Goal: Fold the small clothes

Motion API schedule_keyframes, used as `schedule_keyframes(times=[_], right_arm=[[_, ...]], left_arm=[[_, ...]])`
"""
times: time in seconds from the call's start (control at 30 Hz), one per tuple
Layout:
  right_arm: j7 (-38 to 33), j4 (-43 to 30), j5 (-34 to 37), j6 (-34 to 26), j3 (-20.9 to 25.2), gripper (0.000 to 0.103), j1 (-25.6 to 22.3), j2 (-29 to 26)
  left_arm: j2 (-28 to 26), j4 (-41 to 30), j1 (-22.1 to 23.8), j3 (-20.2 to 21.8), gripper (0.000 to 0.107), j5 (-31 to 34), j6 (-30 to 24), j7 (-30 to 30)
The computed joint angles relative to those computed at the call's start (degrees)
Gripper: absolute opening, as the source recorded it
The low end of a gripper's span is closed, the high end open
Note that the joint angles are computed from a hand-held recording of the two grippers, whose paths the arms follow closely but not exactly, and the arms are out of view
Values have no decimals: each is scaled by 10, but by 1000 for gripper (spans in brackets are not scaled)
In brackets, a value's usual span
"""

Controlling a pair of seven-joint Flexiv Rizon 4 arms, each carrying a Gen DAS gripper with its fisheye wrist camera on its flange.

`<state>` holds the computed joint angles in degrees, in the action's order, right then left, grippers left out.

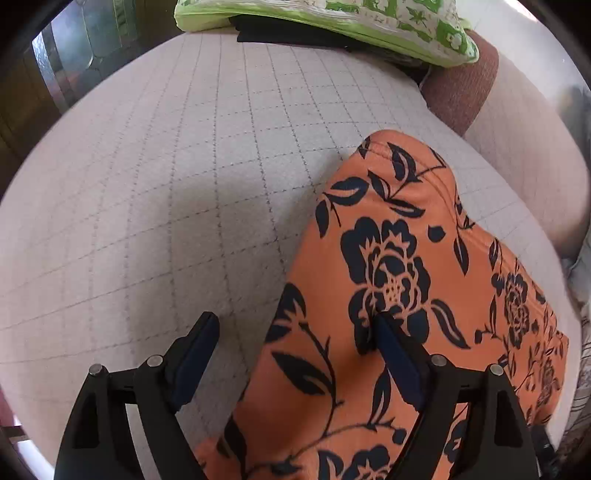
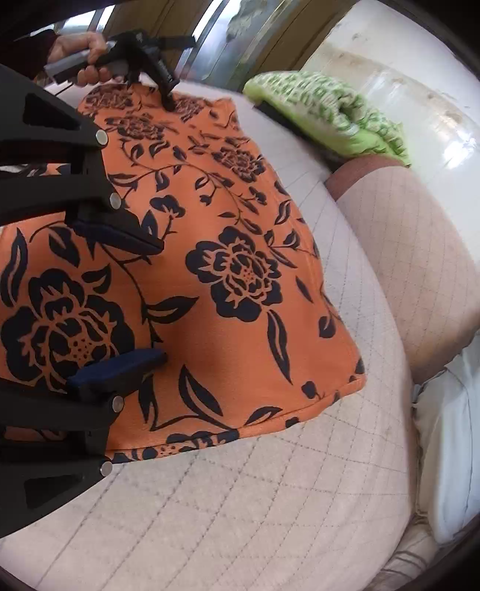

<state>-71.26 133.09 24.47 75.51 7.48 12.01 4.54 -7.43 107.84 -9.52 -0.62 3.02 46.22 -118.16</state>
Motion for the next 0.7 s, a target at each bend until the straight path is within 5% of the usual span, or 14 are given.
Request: schedule_keyframes(times=[0.07, 0.2, 0.3, 0.43, 0.6, 0.7], right_arm=[[-15, -13, 1, -32, -7, 57, -1, 13], [-23, -4, 23, 25, -13, 57, -5, 26], [-79, -27, 109, 30, -48, 57, 6, 20], [-63, -66, 116, -46, -57, 58, -25, -40], [-64, -73, 137, -24, -27, 60, -54, -29], [-103, -72, 155, -4, -16, 60, -46, -16]], left_arm=[[7, 0, -5, 1, 86, 19, 5, -15], [20, 7, -11, -3, 86, 40, 50, -26], [8, 1, -15, -14, 86, 32, 66, 9], [-39, -72, -41, -19, 90, 109, -49, 11], [-6, -20, -26, -4, 90, 25, 23, 23], [29, -5, -18, 10, 90, 56, 21, -22]])
